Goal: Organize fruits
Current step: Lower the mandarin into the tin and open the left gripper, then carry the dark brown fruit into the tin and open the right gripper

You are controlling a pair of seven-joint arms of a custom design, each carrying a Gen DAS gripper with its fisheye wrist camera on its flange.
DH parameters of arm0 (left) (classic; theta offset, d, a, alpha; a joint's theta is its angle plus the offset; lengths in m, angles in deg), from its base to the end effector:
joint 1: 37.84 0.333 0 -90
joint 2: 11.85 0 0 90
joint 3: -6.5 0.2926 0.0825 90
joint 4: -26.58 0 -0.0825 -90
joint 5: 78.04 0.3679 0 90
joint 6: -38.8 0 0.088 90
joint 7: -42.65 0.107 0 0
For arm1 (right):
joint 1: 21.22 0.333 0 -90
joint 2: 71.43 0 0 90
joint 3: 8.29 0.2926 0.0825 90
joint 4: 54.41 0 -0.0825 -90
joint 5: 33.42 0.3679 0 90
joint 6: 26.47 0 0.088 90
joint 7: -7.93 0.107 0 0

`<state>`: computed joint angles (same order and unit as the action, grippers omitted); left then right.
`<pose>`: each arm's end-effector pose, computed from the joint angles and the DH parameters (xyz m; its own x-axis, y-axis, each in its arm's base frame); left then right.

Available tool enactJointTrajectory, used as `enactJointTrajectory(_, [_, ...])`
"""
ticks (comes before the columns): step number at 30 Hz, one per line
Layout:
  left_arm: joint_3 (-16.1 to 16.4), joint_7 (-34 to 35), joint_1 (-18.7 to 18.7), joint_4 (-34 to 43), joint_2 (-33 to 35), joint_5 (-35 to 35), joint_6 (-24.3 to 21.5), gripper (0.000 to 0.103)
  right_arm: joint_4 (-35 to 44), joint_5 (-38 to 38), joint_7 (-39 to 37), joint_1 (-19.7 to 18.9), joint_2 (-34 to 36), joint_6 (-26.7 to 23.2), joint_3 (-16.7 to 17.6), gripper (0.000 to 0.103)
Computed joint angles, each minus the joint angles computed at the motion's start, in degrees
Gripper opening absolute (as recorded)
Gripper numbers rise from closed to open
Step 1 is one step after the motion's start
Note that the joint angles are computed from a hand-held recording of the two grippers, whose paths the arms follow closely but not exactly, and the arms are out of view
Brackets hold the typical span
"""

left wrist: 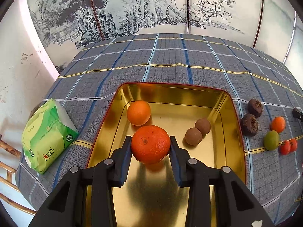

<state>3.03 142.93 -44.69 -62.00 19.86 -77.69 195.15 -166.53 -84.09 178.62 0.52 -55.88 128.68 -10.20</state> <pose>0.7071 -0.1206 0.3901 -0.3129 -0.9465 -0.0790 -0.7546 0.2983 -0.5844 0.5729 0.2364 0.3687 -0.2919 -0.9522 -0.0897 -0.7149 0.2795 -0.6409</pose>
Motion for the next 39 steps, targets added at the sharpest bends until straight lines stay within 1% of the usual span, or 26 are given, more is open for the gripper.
enactJointTrajectory(10, [1.0, -1.5, -0.8, 1.9, 1.4, 1.6, -1.0, 0.034, 0.0, 0.1, -0.1, 0.0, 0.0, -0.1, 0.0, 0.039])
enactJointTrajectory(21, [1.0, -2.1, -0.5, 2.6, 2.0, 2.2, -1.4, 0.035, 0.1, 0.3, -0.3, 0.0, 0.1, -0.1, 0.0, 0.039])
enactJointTrajectory(34, [2.9, -4.6, -2.4, -1.0, 0.0, 5.1, 3.1, 0.036, 0.3, 0.5, -0.5, 0.0, 0.1, -0.2, 0.0, 0.039])
enactJointTrajectory(36, [4.0, -6.0, -3.4, -2.2, -0.6, 6.4, 4.3, 0.040, 0.3, 0.6, -0.6, 0.0, 0.1, -0.3, 0.0, 0.039])
enactJointTrajectory(39, [4.5, -7.4, -3.7, -4.2, -1.8, 7.1, 6.0, 0.046, 0.5, 0.6, -0.8, 0.2, 0.2, -0.7, 0.0, 0.039])
